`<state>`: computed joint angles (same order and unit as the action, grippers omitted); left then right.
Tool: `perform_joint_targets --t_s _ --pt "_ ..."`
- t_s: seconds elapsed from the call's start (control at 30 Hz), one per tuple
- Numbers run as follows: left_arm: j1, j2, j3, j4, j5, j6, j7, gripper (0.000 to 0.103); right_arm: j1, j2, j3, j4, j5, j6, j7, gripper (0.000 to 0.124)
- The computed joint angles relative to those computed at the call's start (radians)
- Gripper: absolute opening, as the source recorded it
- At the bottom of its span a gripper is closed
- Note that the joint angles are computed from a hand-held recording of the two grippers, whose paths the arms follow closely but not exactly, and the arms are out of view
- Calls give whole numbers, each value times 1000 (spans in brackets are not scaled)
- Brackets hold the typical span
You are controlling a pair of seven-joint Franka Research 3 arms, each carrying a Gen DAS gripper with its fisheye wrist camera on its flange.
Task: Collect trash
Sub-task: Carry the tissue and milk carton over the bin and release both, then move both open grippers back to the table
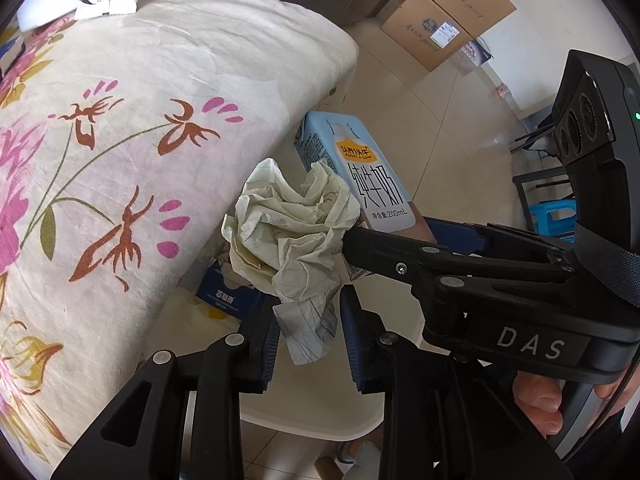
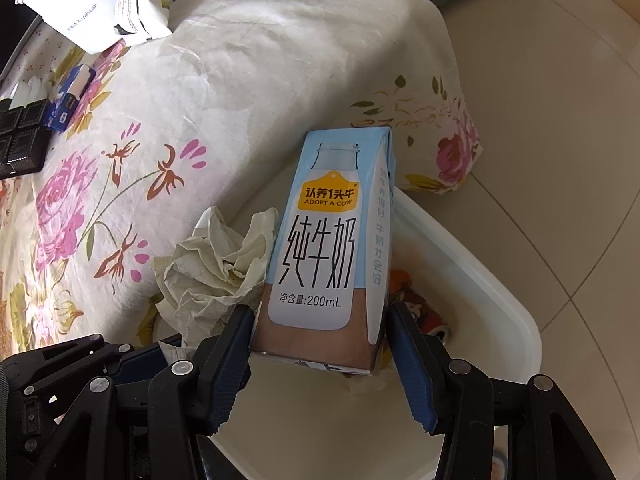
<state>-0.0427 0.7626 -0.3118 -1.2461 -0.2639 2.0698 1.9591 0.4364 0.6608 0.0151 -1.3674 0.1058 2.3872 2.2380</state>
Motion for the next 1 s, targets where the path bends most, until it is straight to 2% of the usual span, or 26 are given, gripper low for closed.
perform_joint_targets --t_s 0.13,0.27,1.0 --pt "0 2 0 6 2 -8 3 32 -6 -1 4 -2 10 3 -2 61" --pt "-5 7 4 19 15 -27 12 38 -5 -10 -4 -18 12 3 21 62" --pt "-3 1 4 17 17 -14 17 39 -1 0 -5 -3 -4 5 28 62"
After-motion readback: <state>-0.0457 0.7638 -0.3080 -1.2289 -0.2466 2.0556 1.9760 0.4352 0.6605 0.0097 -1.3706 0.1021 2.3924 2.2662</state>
